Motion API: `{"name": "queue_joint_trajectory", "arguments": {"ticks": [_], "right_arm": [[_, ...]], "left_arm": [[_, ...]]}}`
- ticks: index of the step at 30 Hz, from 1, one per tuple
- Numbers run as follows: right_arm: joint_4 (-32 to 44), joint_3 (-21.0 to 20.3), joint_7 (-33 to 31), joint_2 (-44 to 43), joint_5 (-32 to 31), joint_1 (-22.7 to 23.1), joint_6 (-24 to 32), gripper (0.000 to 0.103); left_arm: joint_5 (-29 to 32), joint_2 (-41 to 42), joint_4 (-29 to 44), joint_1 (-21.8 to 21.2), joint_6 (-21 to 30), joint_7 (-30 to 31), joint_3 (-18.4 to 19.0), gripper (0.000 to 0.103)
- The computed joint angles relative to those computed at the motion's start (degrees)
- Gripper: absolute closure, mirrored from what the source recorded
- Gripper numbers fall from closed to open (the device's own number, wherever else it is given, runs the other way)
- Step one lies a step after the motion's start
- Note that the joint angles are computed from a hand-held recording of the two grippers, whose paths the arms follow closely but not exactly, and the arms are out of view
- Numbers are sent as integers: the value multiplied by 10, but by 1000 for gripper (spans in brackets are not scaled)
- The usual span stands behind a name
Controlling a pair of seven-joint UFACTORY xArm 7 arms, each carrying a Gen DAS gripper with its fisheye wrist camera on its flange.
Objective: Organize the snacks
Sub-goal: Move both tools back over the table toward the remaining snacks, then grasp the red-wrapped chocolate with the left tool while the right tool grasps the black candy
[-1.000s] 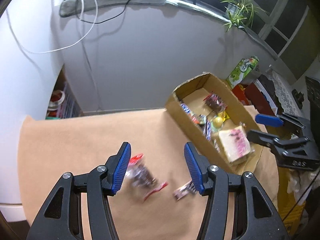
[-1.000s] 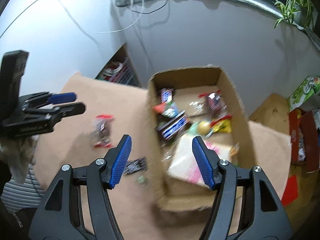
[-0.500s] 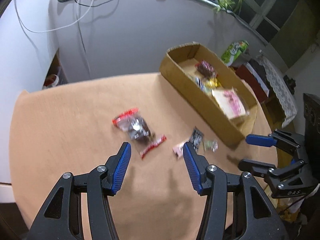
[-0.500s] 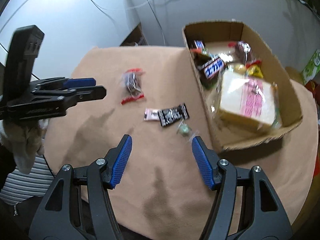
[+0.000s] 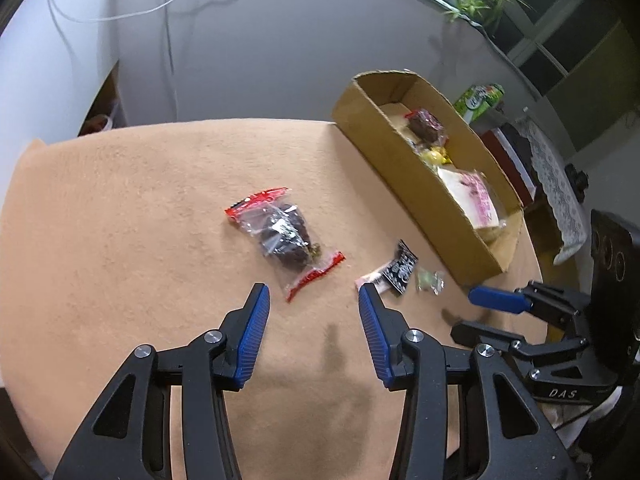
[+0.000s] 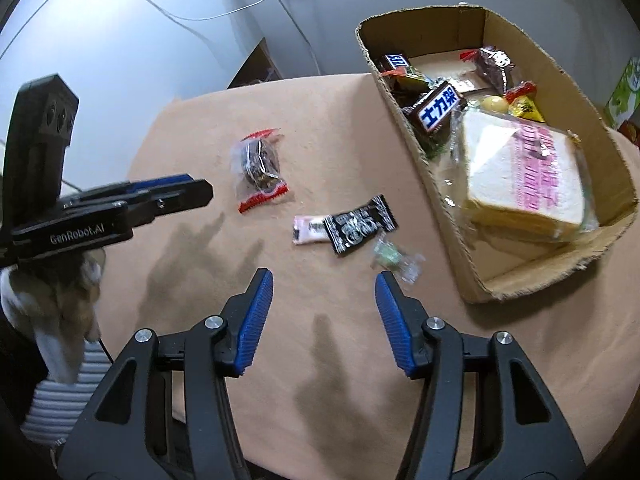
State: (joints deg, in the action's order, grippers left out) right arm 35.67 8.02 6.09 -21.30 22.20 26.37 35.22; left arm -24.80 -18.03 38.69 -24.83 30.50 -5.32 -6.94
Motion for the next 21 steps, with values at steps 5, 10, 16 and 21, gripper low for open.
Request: {"name": "queue_joint_trajectory", "arguments": {"ticks": [5, 10, 16, 21], "right_arm": [[31, 11, 40, 45, 1, -5, 3, 47], [44, 19, 86, 78, 14, -6, -19, 47], [40, 32, 223, 95, -5, -21, -58, 47], [51, 33, 300, 119, -39, -28, -55, 48]], "left_arm": [[-18, 13, 4, 2, -2, 5, 9, 59], [-50, 24, 9, 3, -4, 24, 17, 57], [-64, 44, 28, 13, -2, 41, 16, 51], [-48, 70, 43, 29, 5, 24, 7, 48]]}}
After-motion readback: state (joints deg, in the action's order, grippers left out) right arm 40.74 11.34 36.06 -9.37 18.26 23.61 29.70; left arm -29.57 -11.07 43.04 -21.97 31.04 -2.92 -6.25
